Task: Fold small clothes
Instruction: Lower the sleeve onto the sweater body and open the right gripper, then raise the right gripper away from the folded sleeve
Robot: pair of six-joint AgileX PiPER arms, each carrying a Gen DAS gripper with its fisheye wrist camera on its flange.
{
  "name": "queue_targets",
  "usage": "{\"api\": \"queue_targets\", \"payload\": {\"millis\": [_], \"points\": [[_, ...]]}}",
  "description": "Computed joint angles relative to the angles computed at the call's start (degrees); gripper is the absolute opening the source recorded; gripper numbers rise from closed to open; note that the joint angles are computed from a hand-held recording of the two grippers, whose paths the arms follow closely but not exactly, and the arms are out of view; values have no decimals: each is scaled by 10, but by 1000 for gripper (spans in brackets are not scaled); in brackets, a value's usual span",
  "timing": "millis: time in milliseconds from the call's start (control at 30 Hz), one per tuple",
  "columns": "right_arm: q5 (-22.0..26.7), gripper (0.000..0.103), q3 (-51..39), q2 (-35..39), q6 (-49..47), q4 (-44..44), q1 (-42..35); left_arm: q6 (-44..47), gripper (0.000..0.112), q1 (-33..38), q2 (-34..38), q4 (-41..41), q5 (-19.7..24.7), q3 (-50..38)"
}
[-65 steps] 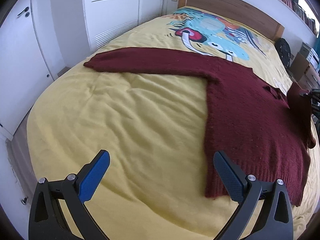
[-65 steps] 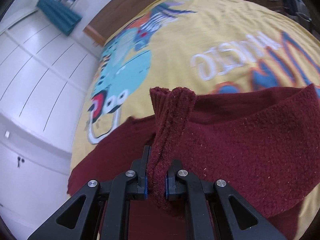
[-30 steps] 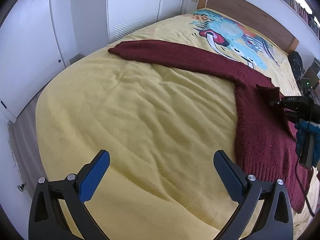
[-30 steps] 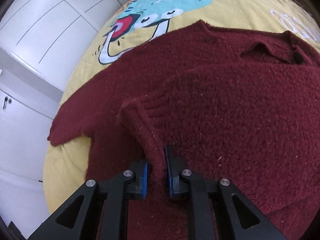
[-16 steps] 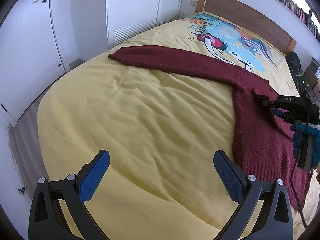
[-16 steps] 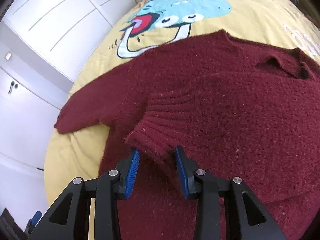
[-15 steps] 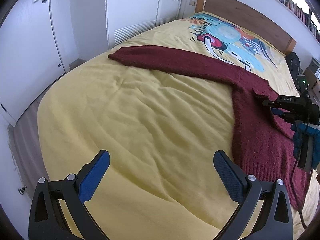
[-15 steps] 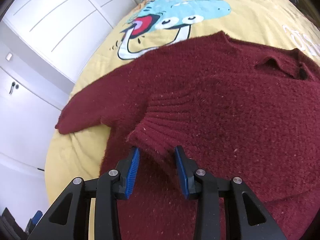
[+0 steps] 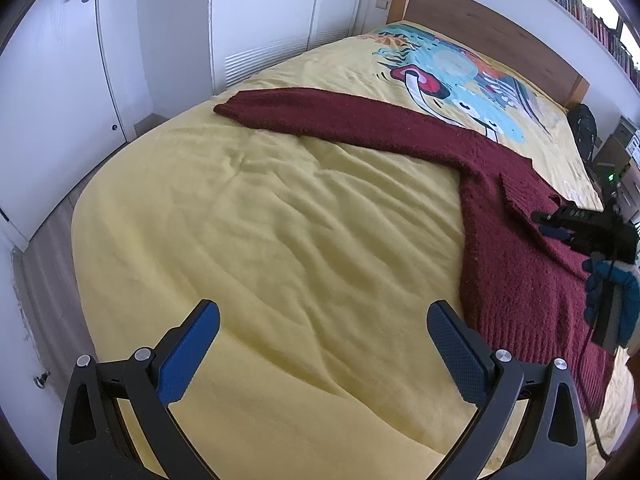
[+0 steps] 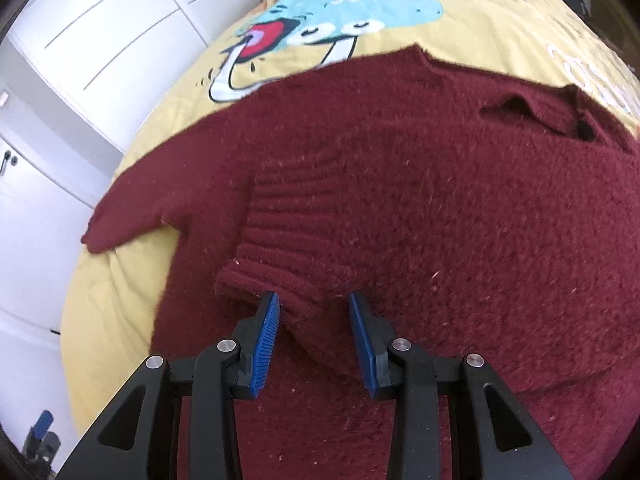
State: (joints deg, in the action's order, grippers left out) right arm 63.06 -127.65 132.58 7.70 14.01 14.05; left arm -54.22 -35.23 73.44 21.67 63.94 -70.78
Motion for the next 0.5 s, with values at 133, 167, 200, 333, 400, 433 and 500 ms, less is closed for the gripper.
{"api": "queue_targets", "payload": {"millis": [133, 167, 200, 333, 400, 433, 500], "points": [[5, 38, -2, -2, -8, 10, 7, -11, 102, -6, -1, 16, 9, -4], [3, 38, 3, -8, -11, 13, 8, -14, 102, -8, -2, 20, 11, -4], [-3, 38, 19, -21, -15, 16, 8, -18, 102, -10, -4, 23, 12, -4], [-38, 38, 105, -84, -36, 35, 4, -39, 102, -30, -7, 51, 27, -14], [-56, 38, 153, -120, -47, 42, 2, -47, 102, -42, -7, 63, 36, -23], [-61, 38, 168, -132, -48, 43, 4, -49, 102, -48, -8, 66, 37, -27], [-82, 38, 227, -176, -58, 48, 3, -58, 102, -61, -10, 75, 41, -32]]}}
